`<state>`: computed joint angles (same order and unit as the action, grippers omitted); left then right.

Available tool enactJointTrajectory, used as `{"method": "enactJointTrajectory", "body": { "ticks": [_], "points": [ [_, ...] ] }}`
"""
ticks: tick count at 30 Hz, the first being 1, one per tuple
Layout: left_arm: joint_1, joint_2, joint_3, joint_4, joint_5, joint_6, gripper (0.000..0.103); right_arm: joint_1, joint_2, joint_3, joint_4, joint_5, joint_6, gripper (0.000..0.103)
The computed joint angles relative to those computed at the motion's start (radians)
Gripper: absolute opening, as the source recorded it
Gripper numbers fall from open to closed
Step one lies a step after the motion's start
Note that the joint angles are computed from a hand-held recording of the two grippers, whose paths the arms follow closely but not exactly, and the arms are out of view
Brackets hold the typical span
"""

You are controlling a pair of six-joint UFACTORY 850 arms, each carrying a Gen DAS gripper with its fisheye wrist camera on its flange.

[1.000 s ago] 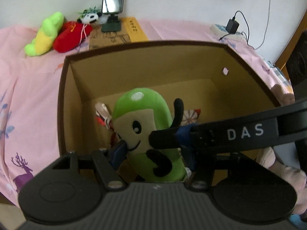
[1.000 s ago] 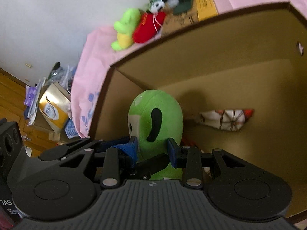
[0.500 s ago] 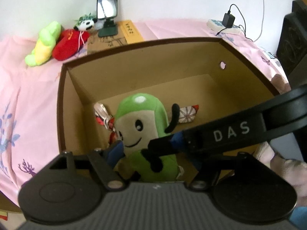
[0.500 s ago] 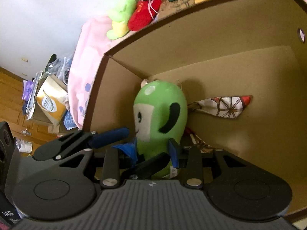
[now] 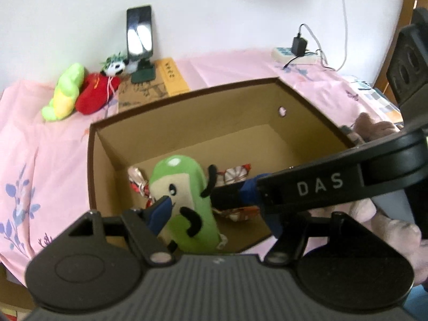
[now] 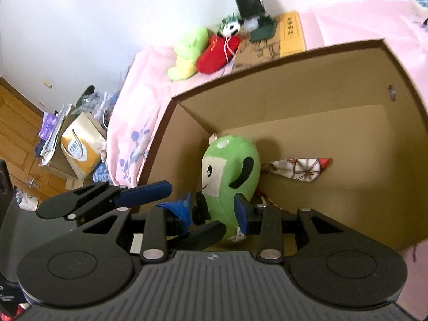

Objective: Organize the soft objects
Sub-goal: 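Lower the green plush into the box and open the right gripper, then return the right gripper to the pile and grasp the teal floral cloth roll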

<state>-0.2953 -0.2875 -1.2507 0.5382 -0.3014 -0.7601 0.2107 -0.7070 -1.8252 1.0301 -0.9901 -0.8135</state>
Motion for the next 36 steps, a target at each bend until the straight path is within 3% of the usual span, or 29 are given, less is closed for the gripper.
{"method": "enactJointTrajectory", "body": {
  "ticks": [8,20,36],
  "points": [
    [-0.047,0.020,-0.001,0.044,-0.008,-0.034,0.072,-0.035,0.077,0.113,0.061,0.033,-0.063,0.020],
    [-0.121,-0.017,-0.060,-0.049,-0.013,0.062,0.072,-0.125,0.143,0.217,0.101,0.032,-0.095,0.020],
    [-0.220,-0.232,-0.313,-0.409,-0.087,0.392,0.072,-0.308,0.123,0.251,0.056,0.001,-0.027,0.020]
  ]
}}
